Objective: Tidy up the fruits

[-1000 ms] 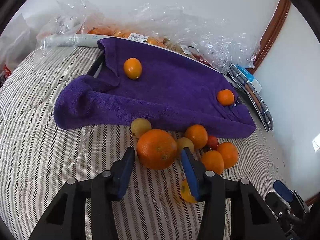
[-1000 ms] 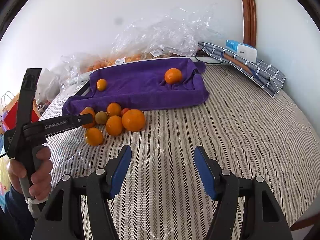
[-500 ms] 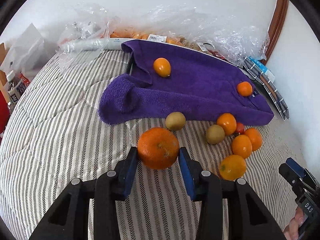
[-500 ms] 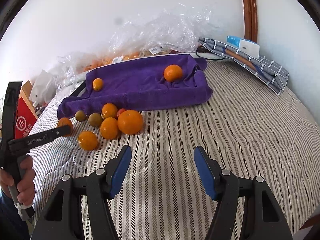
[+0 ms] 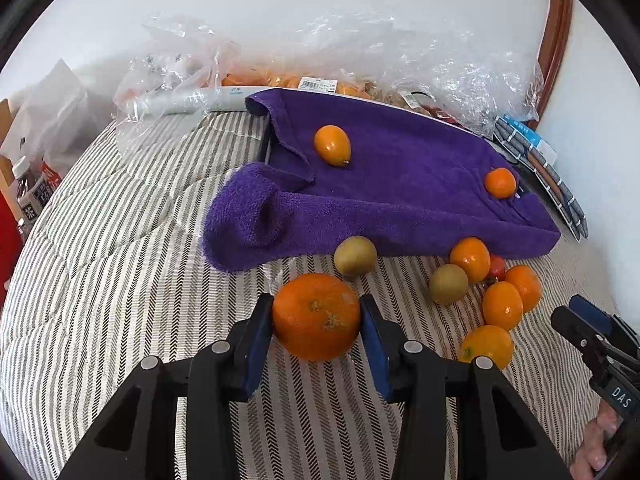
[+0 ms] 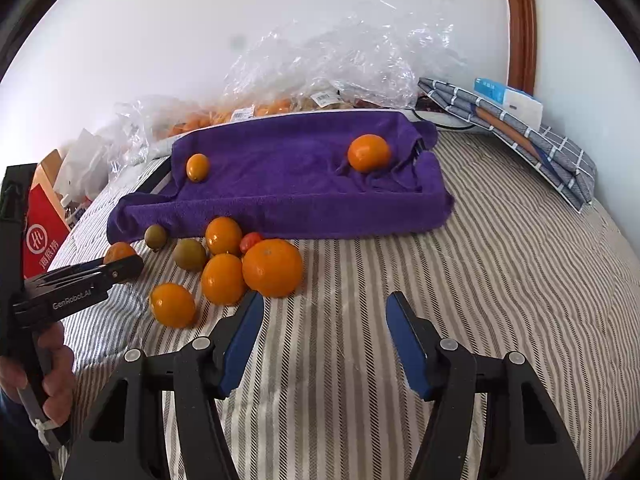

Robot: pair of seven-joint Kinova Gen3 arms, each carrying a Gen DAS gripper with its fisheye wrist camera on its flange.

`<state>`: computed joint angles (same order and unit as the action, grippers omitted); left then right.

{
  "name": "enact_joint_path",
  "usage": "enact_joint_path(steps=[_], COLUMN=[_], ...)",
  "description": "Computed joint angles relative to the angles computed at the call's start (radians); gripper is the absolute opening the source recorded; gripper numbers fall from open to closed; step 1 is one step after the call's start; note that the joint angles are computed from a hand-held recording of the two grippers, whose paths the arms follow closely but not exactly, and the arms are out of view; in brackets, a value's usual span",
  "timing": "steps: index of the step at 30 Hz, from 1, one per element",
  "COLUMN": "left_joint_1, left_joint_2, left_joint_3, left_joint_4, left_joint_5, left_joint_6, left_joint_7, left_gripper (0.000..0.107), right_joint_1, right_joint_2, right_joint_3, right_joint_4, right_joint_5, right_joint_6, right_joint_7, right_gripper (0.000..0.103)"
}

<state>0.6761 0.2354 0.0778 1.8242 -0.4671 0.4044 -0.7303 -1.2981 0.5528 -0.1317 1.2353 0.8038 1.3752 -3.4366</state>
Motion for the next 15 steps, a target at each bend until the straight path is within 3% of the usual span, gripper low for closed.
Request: enact_joint_path(steps=[4, 8, 15], left_joint_1=[0.007, 0.061, 0.032], left_joint_2=[-0.015, -0.024, -0.030], left_joint_3=[-0.026, -0.073, -0.038], left_joint_4=[0.032, 0.047, 0.049], left_joint_5=[0.000, -0.093, -0.107], left_joint_6=[-0.042, -0.049, -0.026], left_joint_7=[0.053, 0.168, 0.212], left_gripper=[0.040, 0.039, 0.039], right_joint_1=[0.019, 0.022, 0.021], right_joint_2=[0.012, 0.006, 0.054], right_joint_3=[0.025, 0.052, 0.088], right_joint_4=[-0.013, 0.001, -0.085], right_joint_5=[-0.039, -0.048, -0.081], right_joint_6=[-0.047, -0.112, -0.073], right_joint_7=[0.033, 0.010, 0.021], right_gripper=[0.049, 0.049, 0.049])
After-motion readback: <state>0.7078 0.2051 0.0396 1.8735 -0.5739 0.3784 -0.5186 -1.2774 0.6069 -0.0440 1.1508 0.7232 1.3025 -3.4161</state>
